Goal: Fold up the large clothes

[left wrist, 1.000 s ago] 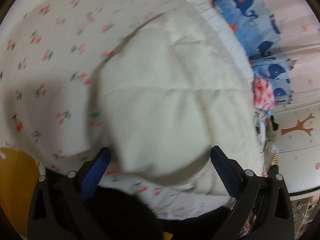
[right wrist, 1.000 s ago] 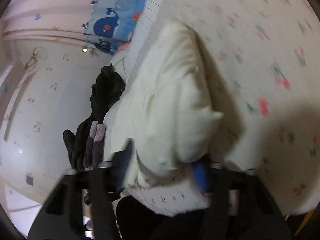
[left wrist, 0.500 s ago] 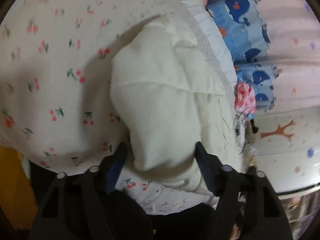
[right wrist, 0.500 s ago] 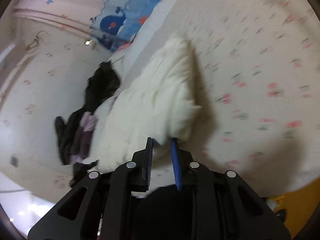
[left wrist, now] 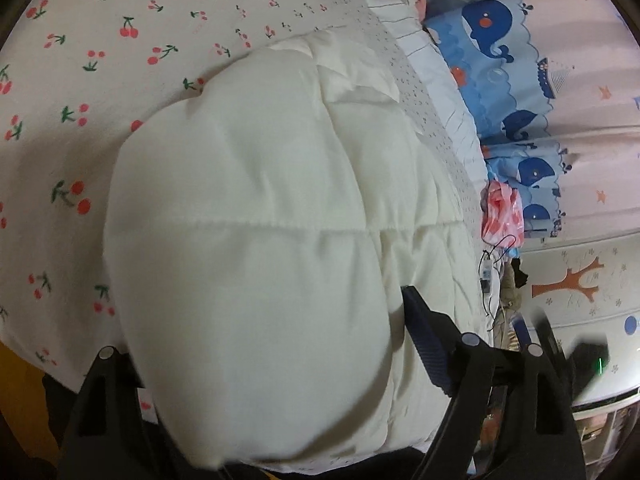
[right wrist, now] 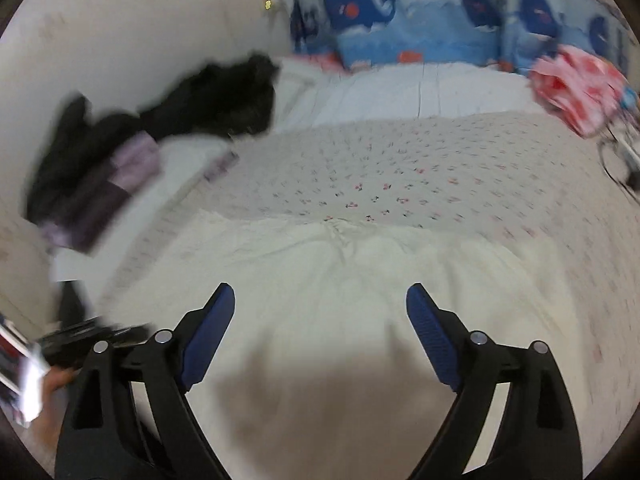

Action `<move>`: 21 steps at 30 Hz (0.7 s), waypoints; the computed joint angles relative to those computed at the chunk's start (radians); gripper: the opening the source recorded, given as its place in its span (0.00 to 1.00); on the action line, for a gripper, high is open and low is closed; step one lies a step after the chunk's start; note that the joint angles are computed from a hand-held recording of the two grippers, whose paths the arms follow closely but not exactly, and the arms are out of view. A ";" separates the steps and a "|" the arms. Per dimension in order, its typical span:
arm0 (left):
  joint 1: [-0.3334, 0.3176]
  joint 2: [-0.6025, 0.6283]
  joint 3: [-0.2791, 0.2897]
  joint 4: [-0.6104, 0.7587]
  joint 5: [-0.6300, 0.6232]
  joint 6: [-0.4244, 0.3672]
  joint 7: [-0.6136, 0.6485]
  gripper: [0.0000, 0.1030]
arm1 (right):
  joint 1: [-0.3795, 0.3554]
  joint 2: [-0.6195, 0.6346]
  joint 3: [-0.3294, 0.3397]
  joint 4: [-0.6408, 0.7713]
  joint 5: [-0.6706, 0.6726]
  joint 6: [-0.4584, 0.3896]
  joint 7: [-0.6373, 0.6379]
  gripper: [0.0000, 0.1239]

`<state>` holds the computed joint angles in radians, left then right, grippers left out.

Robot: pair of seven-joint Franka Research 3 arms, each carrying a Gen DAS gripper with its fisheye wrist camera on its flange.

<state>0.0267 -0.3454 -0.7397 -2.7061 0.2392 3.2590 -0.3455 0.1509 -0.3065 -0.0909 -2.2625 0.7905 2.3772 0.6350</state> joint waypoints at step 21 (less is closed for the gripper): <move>0.114 -0.063 -0.122 -0.013 0.032 0.030 -0.018 0.66 | 0.020 0.459 0.125 0.324 -0.441 -0.009 0.455 0.78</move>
